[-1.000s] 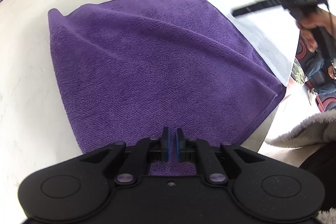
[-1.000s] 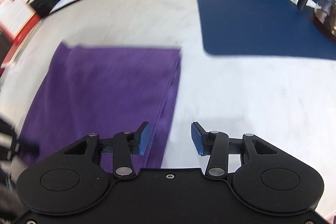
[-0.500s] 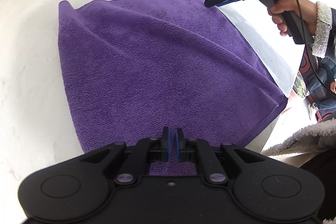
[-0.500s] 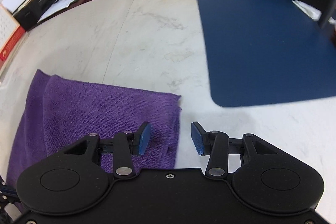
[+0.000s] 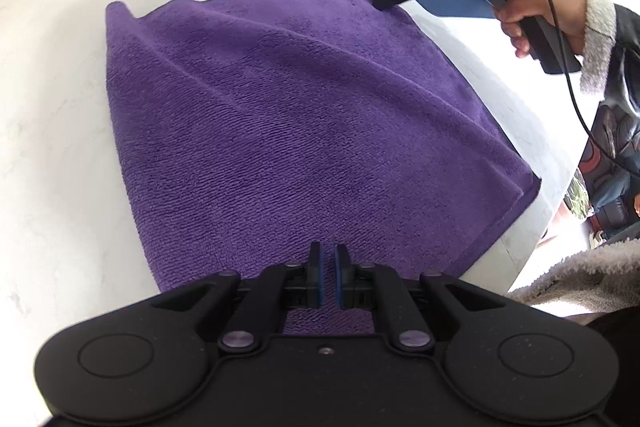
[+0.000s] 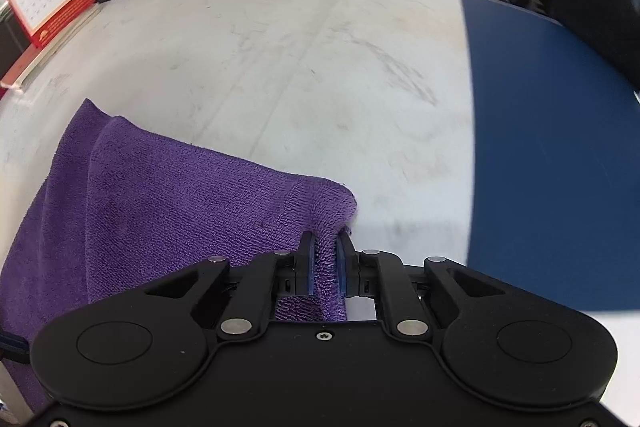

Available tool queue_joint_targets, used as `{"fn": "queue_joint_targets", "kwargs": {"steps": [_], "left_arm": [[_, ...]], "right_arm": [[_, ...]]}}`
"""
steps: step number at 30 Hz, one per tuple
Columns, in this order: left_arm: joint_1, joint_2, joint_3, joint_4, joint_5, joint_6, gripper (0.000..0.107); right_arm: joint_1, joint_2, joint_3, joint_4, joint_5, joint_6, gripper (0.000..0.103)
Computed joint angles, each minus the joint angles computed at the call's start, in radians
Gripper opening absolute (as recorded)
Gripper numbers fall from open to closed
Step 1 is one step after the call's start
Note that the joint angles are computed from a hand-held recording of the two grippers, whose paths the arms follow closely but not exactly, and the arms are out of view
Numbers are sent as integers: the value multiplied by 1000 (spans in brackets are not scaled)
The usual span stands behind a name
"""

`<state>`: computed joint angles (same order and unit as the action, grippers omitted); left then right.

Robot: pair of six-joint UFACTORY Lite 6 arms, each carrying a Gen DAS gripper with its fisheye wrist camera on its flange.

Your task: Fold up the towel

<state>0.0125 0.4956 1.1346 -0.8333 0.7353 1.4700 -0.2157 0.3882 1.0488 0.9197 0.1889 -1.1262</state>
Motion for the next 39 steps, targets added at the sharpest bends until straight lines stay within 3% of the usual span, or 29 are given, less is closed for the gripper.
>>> {"fn": "queue_joint_targets", "kwargs": {"steps": [4, 7, 10, 12, 14, 16, 21, 25, 30, 39], "left_arm": [[-12, -11, -11, 5, -17, -21, 6], [-21, -29, -25, 20, -31, -25, 6], [-25, -32, -25, 34, -32, -32, 6], [-19, -29, -22, 41, -26, -24, 6], [-15, -14, -4, 48, -13, -24, 6], [-12, -4, 11, 55, 2, -37, 6], [-13, 25, 53, 75, 18, -49, 6], [-20, 29, 59, 90, 14, -50, 6], [-27, 27, 56, 94, 6, -46, 6], [-24, 22, 47, 88, -1, -32, 6]], "right_arm": [[24, 73, 99, -60, 16, 39, 12], [29, 46, 82, -59, 5, 38, 22], [-28, -183, -103, 186, 34, -220, 29], [-77, -392, -253, 203, 93, -262, 33], [-138, -601, -388, 55, 240, -208, 34], [-127, -811, -522, -152, 297, -63, 34], [184, -1260, -822, -644, 401, 395, 32], [492, -1290, -907, -986, 365, 795, 32], [647, -1236, -925, -1190, 313, 1034, 29], [588, -1029, -893, -1202, 164, 887, 27]]}}
